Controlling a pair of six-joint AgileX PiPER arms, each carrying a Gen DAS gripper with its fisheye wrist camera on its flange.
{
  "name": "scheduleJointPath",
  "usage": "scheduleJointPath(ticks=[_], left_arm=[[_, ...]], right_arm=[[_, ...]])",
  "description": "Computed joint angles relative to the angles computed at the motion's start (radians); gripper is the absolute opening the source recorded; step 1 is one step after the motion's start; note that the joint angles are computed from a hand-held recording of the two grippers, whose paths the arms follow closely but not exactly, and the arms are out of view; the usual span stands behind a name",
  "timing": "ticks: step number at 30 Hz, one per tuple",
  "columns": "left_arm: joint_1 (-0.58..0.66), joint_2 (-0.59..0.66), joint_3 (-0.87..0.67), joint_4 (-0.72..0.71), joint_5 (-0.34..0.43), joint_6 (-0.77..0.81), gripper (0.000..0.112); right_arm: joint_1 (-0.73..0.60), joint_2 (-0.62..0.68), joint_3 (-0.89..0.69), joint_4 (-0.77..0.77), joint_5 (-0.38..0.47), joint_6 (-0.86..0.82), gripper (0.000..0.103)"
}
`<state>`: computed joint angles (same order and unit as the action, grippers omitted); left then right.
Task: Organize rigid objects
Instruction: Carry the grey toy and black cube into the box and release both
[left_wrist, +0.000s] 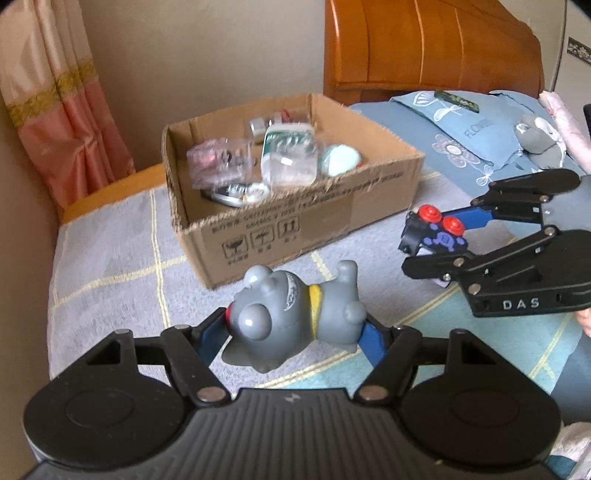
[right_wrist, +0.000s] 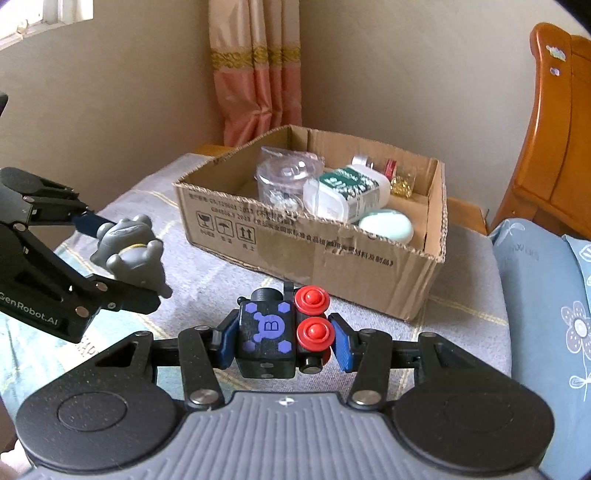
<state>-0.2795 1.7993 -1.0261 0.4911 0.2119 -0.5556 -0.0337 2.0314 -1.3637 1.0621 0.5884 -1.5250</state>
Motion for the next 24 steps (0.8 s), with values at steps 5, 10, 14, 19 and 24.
scheduleJointPath(ticks=[5,10,14,19,24], left_arm=[[-0.01,-0.021,-0.034,-0.096,0.035,0.097,0.072],[-0.017,-0.035,-0.078,-0.178,0.08,0.192,0.072],[-0.011,-0.034,-0.136,-0.239,0.127,0.272,0.072],[0.0,-0.013,-0.23,-0.207,0.187,0.294,0.072],[0.023,0.04,-0.34,-0.159,0.225,0.288,0.072]], right_arm=[[-0.028,-0.023,-0.001,0.006,0.066,-0.02,0.055],[-0.049,-0.021,-0.047,-0.032,0.125,0.022,0.055],[-0.062,-0.017,-0.094,-0.073,0.165,0.057,0.055],[-0.07,-0.003,-0.155,-0.1,0.195,0.081,0.055],[-0.061,0.02,-0.217,-0.11,0.197,0.116,0.055]])
